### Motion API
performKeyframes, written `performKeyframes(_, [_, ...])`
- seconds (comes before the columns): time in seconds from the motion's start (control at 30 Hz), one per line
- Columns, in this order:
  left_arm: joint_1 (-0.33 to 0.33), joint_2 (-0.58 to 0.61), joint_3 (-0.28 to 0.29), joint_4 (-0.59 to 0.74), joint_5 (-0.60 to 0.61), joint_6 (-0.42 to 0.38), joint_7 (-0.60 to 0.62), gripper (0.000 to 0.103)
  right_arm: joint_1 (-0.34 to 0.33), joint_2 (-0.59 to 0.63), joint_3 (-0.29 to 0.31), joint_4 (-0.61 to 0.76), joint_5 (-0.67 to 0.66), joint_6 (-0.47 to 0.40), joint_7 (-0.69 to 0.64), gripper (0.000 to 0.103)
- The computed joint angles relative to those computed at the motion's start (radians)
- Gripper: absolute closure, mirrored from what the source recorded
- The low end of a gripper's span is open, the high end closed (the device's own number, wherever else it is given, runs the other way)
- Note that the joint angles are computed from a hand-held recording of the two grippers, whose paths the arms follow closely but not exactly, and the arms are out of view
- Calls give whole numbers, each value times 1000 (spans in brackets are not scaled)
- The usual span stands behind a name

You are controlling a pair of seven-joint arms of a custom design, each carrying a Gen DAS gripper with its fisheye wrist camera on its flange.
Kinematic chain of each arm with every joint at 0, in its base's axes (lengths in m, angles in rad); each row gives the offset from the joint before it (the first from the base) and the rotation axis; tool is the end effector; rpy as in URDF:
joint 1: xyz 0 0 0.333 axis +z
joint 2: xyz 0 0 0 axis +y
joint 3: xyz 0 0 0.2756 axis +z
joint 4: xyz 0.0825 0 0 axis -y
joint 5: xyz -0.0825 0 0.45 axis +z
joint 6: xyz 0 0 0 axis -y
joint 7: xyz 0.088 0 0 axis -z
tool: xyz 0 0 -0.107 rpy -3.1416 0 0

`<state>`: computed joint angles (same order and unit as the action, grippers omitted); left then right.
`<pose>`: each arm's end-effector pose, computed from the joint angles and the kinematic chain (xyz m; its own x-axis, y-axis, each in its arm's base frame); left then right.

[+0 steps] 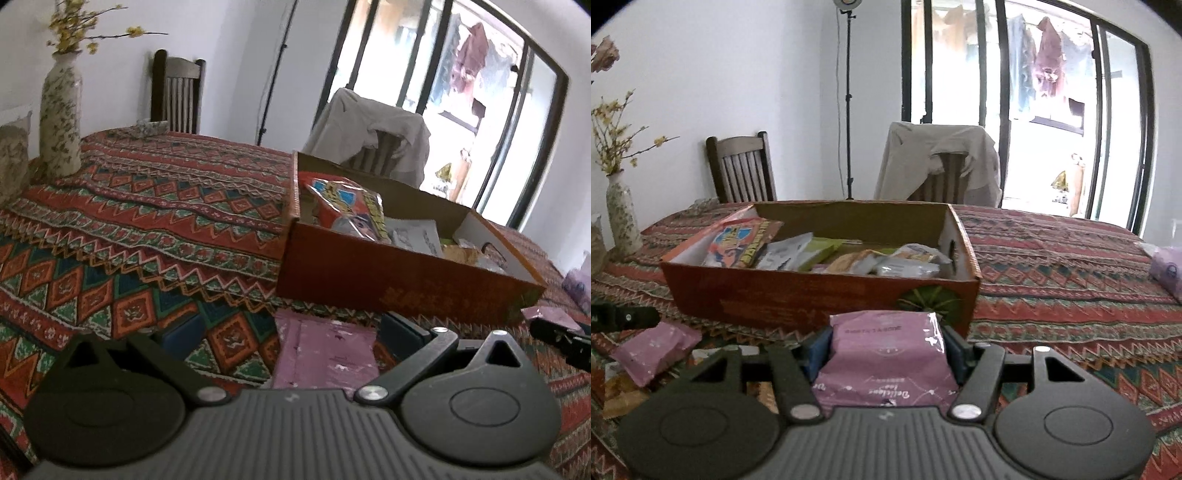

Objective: Organize snacks
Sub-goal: 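Grasp another pink packet with the left gripper while the right holds its packet, then carry both pink packets into the box and open both grippers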

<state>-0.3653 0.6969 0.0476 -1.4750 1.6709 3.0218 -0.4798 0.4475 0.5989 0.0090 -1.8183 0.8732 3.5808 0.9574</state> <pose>0.6869 -0.3095 0.2310 -0.0188 -0.9757 0.2181 -0.5642 -0.1698 -0.8080 0.6555 0.2144 0.2401 0.0641 -0.9978 -0.0149 -0.4983 -0.0191 -0.8668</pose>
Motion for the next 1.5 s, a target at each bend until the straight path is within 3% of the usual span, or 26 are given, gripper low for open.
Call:
performKeyframes(0.1, [2, -5, -24, -15, -168, -36, 224, 0, -14, -5, 9, -14, -9, 7, 21, 42])
performKeyframes(0.37, [-37, 20, -32, 7, -418, -128, 571, 0, -53, -20, 38, -55, -87, 32, 103, 42])
performKeyframes(0.47, [-46, 41, -32, 26, -497, -146, 663, 8, -62, -26, 41, -70, -110, 37, 129, 42])
performKeyframes(0.53, [-45, 57, -40, 43, -562, -169, 734, 21, -64, -29, 41, -78, -117, 39, 142, 42])
performKeyframes(0.63, [-42, 71, -45, 51, -653, -178, 804, 26, -70, -33, 43, -88, -132, 45, 161, 42])
performKeyframes(0.73, [-83, 65, 10, 36, -665, -143, 784, 39, -75, -34, 44, -96, -148, 47, 180, 42])
performKeyframes(0.9, [-129, 58, 61, 26, -679, -142, 768, 40, -80, -32, 45, -97, -170, 49, 203, 42])
performKeyframes(1.1, [-181, 15, 126, -20, -580, -115, 628, 40, -85, -33, 47, -103, -189, 64, 228, 42])
performKeyframes(1.33, [-199, -53, 151, -54, -374, -100, 434, 40, -86, -37, 48, -100, -210, 90, 231, 42])
performKeyframes(1.5, [-179, -68, 132, -23, -248, -89, 327, 40, -84, -26, 46, -67, -214, 108, 210, 42])
